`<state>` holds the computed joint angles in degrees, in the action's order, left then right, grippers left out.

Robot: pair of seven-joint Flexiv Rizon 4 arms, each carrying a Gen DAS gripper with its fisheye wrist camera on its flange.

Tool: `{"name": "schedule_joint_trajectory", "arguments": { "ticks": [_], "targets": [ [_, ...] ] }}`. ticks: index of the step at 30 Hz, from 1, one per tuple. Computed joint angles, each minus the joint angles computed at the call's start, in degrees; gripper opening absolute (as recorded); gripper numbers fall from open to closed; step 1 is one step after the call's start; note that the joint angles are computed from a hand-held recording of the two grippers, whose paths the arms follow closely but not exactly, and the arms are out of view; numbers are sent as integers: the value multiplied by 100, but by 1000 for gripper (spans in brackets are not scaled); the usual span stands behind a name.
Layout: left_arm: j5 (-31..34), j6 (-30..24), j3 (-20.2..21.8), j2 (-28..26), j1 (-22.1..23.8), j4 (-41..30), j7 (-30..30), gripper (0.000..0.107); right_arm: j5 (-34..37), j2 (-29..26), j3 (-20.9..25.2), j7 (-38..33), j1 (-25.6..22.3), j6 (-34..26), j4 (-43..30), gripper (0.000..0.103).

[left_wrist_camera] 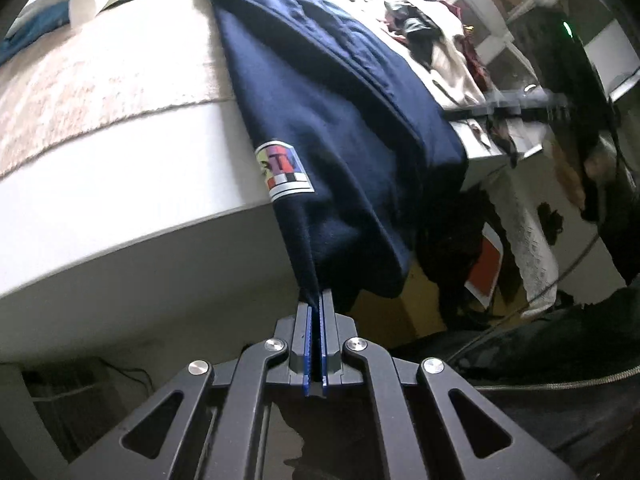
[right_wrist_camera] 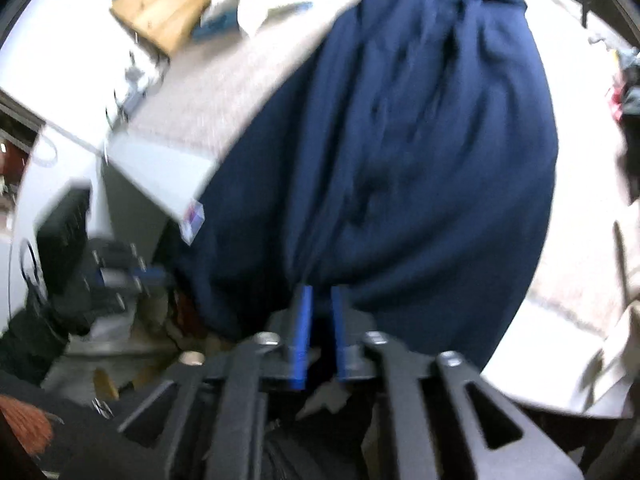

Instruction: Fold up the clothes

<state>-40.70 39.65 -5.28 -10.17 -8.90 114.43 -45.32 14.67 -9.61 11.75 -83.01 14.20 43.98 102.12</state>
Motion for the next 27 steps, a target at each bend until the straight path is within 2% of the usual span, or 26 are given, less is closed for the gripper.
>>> {"name": "schedule_joint_trajectory", "arguments": {
  "ticks": [1, 4, 6, 11, 14, 15, 16, 17, 18, 23, 25, 27],
  "targets": [
    [-31, -20, -1, 11, 9, -10, 26, 2, -33, -71, -31, -29, 1, 118, -79, 42],
    [-80, -84, 21, -22, 46, -67, -66, 2, -231, -578, -146, -121, -4, 623, -552, 42],
    [-1, -127, 37, -15, 64, -72, -17, 2, -379, -1136, -216, -94, -34, 707, -1147, 42],
    [153, -187, 42, -2, 63, -104, -3, 2, -963, -2376, -339, 342, 33, 416, -2559, 40],
    [147, -230, 42, -11, 75, -115, 14, 2, -1197, -2896, -352, 592, 51, -41, -3284, 40],
    [138, -246, 43, -14, 81, -117, 23, 2, -1229, -2999, -341, 616, 41, -78, -3422, 40],
    [129, -261, 44, -18, 87, -118, 32, 2, -1196, -3024, -287, 573, -1, 23, -3440, 31],
    [121, -275, 44, -22, 91, -119, 39, 2, -1094, -3068, -169, 487, -77, -36, -3542, 1],
    [110, -282, 42, -29, 92, -117, 41, 2, -1058, -3088, -108, 409, -109, -132, -3622, 3],
    [68, -258, 52, -77, 109, -73, 73, 2, -1654, -2955, -491, 497, 131, 55, -3415, 3],
    [203, -218, 55, -137, 98, -103, 0, 2, -1666, -3060, -438, 550, 85, -300, -3595, 3],
    [266, -263, 55, -190, 126, -145, -47, 2, -2025, -3020, -607, 581, 252, -240, -3409, 3]
  ]
}}
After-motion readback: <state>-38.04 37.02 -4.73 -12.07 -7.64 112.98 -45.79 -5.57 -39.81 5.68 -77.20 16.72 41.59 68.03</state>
